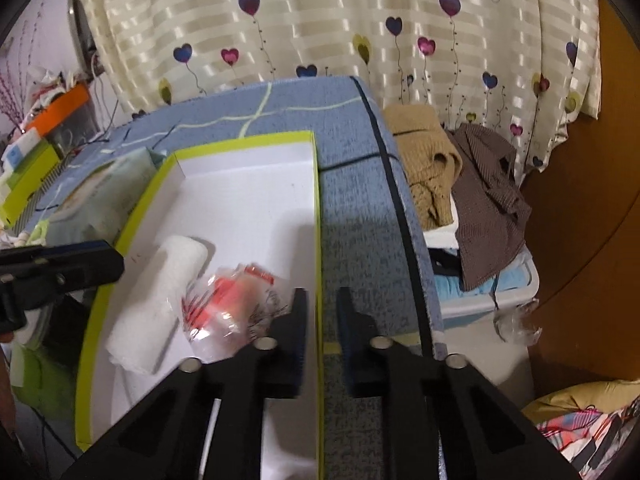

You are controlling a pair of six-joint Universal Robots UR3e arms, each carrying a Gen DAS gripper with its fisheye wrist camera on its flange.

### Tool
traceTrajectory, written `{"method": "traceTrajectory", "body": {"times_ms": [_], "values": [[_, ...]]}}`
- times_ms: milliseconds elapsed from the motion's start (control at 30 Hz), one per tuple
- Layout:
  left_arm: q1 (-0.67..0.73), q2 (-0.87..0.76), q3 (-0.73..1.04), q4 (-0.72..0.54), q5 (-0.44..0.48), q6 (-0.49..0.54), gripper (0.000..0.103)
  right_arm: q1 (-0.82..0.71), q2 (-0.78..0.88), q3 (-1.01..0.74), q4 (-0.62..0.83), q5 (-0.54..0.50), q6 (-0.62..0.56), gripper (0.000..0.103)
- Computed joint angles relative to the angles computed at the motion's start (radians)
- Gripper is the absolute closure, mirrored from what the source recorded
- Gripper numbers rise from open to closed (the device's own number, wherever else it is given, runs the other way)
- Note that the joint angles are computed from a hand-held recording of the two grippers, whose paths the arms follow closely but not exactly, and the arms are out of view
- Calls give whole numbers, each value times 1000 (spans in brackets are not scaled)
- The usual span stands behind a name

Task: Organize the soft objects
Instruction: 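Carry the towel and bag into the white box and open both tools, then move both tools back toward the pile of soft items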

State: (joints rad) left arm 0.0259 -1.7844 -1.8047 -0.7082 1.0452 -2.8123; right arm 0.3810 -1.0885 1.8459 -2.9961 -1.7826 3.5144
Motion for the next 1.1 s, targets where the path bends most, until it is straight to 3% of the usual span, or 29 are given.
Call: {"method": "traceTrajectory", "body": {"times_ms": [533,833,933,1000,1100], "values": [[205,291,-193,-112,-114,153,71,69,15,-23,24,-37,-29,99],[340,448,-272,-219,-183,278,71,108,-46,14,56,-67,25,98],[395,516,-308,-263,-211,331,71,140,-101,25,82,-113,49,94],[434,563,-328,-305,-233,376,71,177,-125,9,115,-155,66,84],[508,644,-360,-381,-263,455,71,236,-144,-18,139,-183,96,83]]}}
